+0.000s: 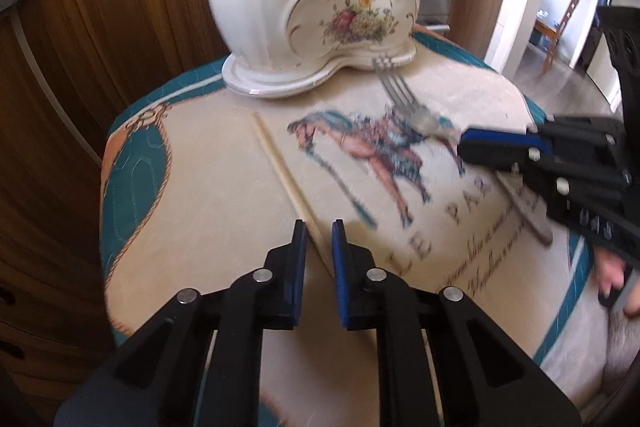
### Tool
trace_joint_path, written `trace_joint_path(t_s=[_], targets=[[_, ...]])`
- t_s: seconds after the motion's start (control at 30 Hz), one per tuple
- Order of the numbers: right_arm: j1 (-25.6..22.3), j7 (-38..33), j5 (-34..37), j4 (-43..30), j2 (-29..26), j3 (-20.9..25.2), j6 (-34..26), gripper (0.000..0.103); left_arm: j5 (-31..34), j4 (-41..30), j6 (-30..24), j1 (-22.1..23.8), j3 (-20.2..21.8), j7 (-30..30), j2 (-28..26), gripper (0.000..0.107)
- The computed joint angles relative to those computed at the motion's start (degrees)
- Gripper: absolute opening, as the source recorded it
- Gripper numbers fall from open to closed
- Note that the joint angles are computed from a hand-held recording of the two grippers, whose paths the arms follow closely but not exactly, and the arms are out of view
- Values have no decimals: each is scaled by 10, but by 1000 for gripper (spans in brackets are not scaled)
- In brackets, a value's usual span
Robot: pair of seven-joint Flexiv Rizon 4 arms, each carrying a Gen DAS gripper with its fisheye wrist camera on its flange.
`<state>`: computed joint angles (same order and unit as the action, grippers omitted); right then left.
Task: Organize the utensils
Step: 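Grasp the silver fork with the right tool while the left tool grasps the last chopstick, then drop the chopstick into the tall cup while the right tool drops the fork into the small cup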
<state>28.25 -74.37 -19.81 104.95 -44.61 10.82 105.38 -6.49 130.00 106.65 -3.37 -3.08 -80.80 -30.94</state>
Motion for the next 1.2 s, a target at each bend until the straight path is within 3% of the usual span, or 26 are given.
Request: trace_joint_path(t_s=[0.13,0.23,0.43,0.57,0.7,0.77,0.83,0.9,1.07,1.2], targets=[[-21,-12,-23,-3,-2,26,-29,6,30,28,-43,47,-29,29,35,9],[-25,-21,-31,-8,-4,35,-51,6,24,28,-52,5,14,41,43,10],[-13,-29,-21,-11,-4,29,-65,12,2,17,-40,-27,43,40,28,16],[-3,-31,-13,-8,-3,21,-58,12,8,21,-29,9,11,43,27,16],[10,-30,-5,-4,0,7,-48,6,26,29,-14,69,-44,36,22,6],[7,-32,-5,-1,1,11,-40,6,37,34,-9,100,-71,28,21,6],[4,-33,-2,3,4,14,-23,6,42,39,-1,103,-70,21,23,6],[3,-33,1,9,7,13,-2,6,64,50,15,141,-102,11,26,6],[2,-40,13,30,12,9,104,6,164,72,102,246,-179,-38,27,6],[29,-52,49,44,16,-17,188,6,229,64,172,270,-190,-80,24,6]])
